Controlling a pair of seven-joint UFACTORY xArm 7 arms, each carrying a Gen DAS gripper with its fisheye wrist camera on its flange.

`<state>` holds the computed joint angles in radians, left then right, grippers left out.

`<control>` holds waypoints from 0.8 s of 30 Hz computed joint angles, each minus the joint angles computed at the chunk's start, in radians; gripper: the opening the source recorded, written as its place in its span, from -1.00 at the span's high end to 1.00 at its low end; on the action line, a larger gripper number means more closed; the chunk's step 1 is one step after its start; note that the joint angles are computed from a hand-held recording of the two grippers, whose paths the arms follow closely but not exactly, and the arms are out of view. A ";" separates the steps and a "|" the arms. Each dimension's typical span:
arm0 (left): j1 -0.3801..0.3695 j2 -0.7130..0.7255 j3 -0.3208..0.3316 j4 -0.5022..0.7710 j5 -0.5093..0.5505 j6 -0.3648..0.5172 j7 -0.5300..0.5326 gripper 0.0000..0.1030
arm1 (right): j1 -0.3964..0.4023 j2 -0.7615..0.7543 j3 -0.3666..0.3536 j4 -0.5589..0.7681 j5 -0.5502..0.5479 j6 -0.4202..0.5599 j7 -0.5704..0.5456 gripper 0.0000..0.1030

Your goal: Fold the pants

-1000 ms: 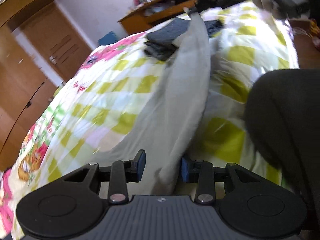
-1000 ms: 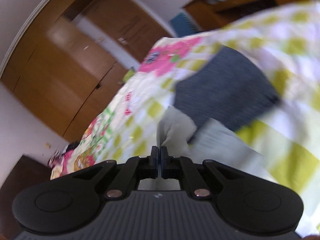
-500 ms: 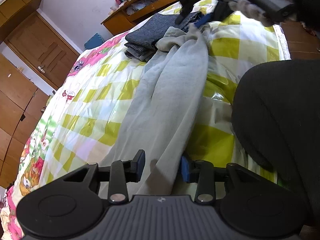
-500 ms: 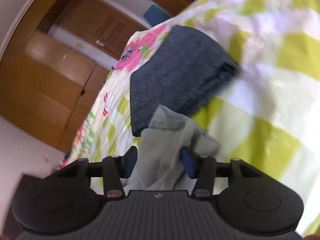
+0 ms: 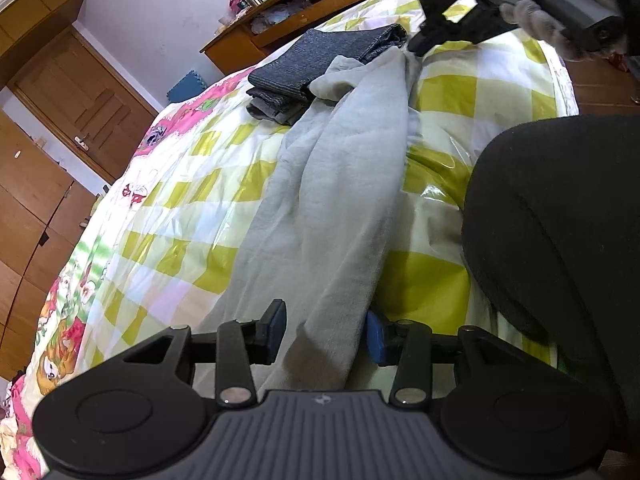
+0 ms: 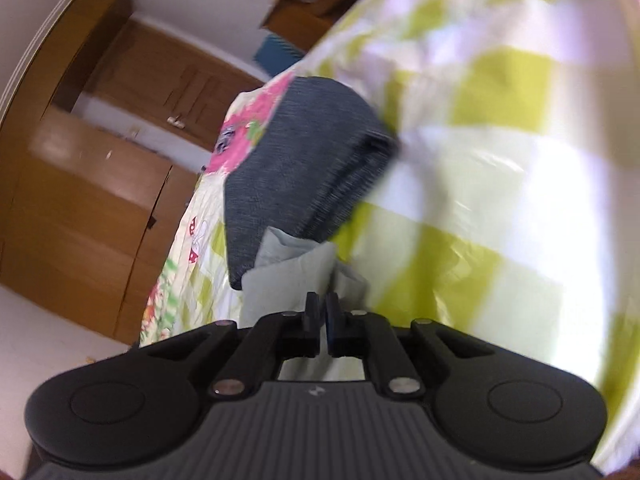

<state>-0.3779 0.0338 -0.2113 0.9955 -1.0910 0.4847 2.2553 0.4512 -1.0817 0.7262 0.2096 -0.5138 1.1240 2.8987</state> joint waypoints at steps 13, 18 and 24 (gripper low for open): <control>0.003 -0.006 0.003 -0.006 -0.023 0.008 0.017 -0.09 | -0.190 0.067 -0.121 -0.025 -0.117 -0.242 -0.053 -0.06; 0.007 -0.008 0.007 -0.005 -0.042 0.013 0.031 -0.10 | -0.235 -0.032 -0.021 -0.060 -0.144 -0.329 0.079 0.90; -0.005 -0.072 0.016 -0.019 -0.165 0.045 0.121 -0.13 | -0.261 -0.250 0.024 0.012 -0.247 -0.251 -0.138 0.92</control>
<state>-0.3825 -0.0382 -0.1954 0.9767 -1.2559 0.5296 2.3767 0.1905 -1.3316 0.7504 0.2214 -0.7605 0.8731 2.7604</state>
